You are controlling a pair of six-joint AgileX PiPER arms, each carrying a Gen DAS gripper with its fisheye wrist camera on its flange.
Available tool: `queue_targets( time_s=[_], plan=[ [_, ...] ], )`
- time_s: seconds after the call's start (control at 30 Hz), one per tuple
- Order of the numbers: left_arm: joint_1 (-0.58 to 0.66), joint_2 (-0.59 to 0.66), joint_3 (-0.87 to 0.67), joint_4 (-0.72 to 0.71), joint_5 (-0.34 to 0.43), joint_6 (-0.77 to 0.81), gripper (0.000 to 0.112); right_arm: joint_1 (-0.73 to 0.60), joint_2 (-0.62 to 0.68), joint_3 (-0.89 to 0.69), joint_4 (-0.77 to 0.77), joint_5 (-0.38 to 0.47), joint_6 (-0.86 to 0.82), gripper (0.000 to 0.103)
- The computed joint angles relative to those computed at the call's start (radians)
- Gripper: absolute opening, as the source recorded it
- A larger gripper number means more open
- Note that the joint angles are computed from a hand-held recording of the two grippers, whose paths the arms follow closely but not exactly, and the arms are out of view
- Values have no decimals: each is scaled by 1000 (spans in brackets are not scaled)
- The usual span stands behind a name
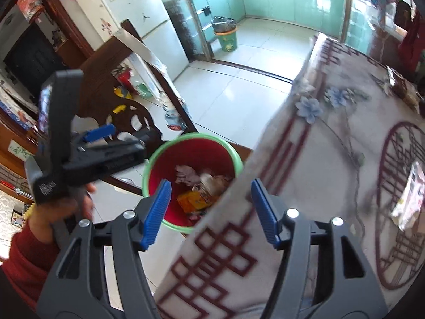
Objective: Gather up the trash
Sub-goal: 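Open both tools to drop the crumpled papers into the bucket, then grasp the pink milk package with the left tool while the right tool grasps the gold cigarette box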
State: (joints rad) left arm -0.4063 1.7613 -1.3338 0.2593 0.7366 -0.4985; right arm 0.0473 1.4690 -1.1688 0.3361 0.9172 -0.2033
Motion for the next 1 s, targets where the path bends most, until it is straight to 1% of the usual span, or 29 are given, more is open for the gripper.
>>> queue_targets(
  time_s=[0.13, 0.27, 0.4, 0.47, 0.5, 0.53, 0.57, 0.63, 0.67, 0.77, 0.87, 0.93, 0.97, 1.0],
  plan=[
    [-34, -3, 7, -30, 10, 12, 84, -102, -88, 103, -43, 17, -1, 61],
    [-122, 16, -21, -52, 37, 29, 83, -287, -167, 190, -30, 44, -54, 61],
    [-244, 50, -73, -67, 62, 31, 83, -555, -222, 248, -4, 87, -181, 61],
    [-305, 75, -112, -60, 82, 18, 83, -692, -221, 251, 6, 107, -257, 61],
    [-334, 85, -131, -52, 92, 5, 83, -787, -210, 243, 17, 120, -312, 61],
    [-369, 102, -157, -46, 102, -9, 82, -875, -192, 229, 27, 127, -365, 61],
    [-396, 116, -181, -38, 114, -26, 82, -929, -175, 215, 30, 128, -395, 61],
    [-458, 158, -246, -19, 150, -69, 80, -1075, -113, 165, 45, 137, -478, 61],
    [-483, 178, -279, -13, 171, -90, 80, -1151, -61, 120, 56, 147, -523, 61],
    [-560, 249, -402, -5, 243, -156, 79, -1261, 88, -12, 73, 160, -600, 61],
    [-628, 340, -566, -16, 331, -189, 79, -1274, 241, -158, 84, 162, -671, 61],
    [-667, 396, -673, -15, 386, -209, 79, -1251, 359, -290, 82, 185, -793, 65],
    [-687, 430, -739, -11, 421, -218, 79, -1237, 403, -345, 75, 201, -845, 65],
    [-709, 471, -817, -3, 466, -225, 79, -1220, 461, -419, 66, 222, -937, 65]
  ],
)
